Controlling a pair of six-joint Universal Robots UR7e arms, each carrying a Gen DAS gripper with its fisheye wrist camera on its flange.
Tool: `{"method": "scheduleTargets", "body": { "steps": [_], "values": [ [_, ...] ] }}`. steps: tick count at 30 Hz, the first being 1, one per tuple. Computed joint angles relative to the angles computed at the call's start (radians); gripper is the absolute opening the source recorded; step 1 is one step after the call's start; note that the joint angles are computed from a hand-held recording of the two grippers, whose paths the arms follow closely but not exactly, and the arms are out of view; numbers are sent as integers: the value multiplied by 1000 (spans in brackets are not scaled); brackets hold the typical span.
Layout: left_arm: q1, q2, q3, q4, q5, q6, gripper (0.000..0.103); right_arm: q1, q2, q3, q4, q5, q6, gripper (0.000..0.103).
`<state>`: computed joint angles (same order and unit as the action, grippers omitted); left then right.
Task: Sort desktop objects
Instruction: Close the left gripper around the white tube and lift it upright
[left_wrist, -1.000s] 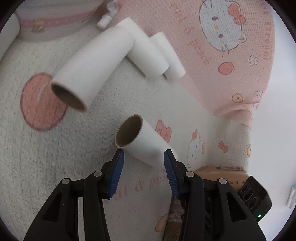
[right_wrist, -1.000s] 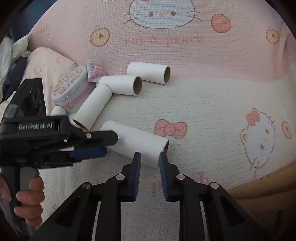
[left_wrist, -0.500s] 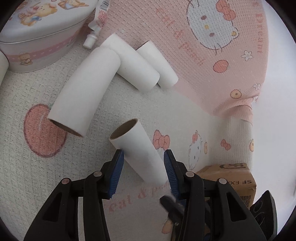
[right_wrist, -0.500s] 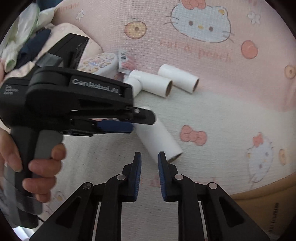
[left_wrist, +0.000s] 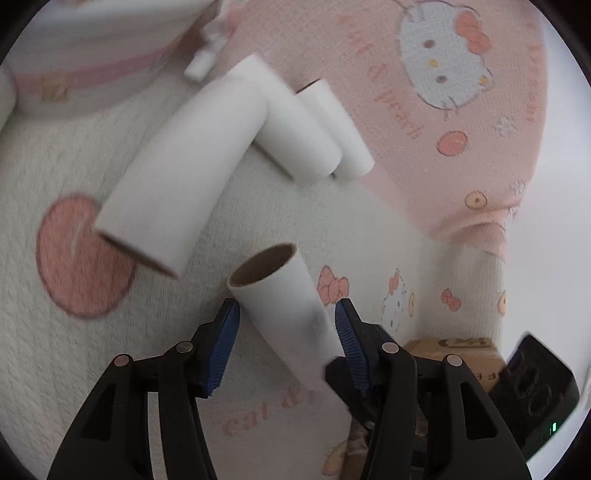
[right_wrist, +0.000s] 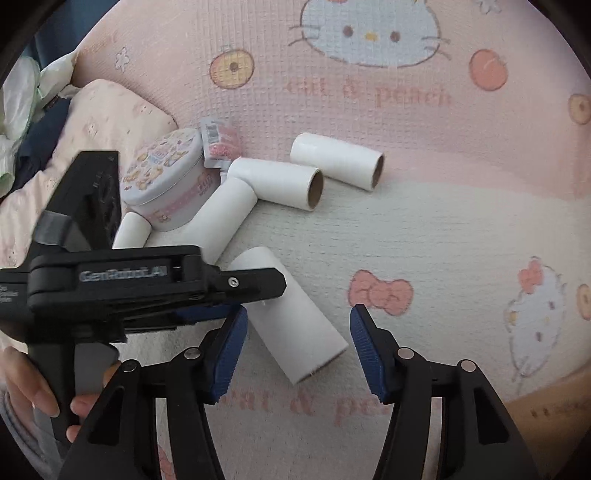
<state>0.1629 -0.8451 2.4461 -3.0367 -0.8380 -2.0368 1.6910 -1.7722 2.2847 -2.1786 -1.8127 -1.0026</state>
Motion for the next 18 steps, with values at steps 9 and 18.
{"method": "scheduleTargets", "body": {
  "steps": [9, 18],
  "values": [
    [36, 17, -22, -55, -43, 144, 58, -33, 51, -73, 196, 40, 123, 40],
    [46, 8, -49, 5, -95, 205, 46, -17, 56, -52, 179, -16, 144, 41]
  ]
}}
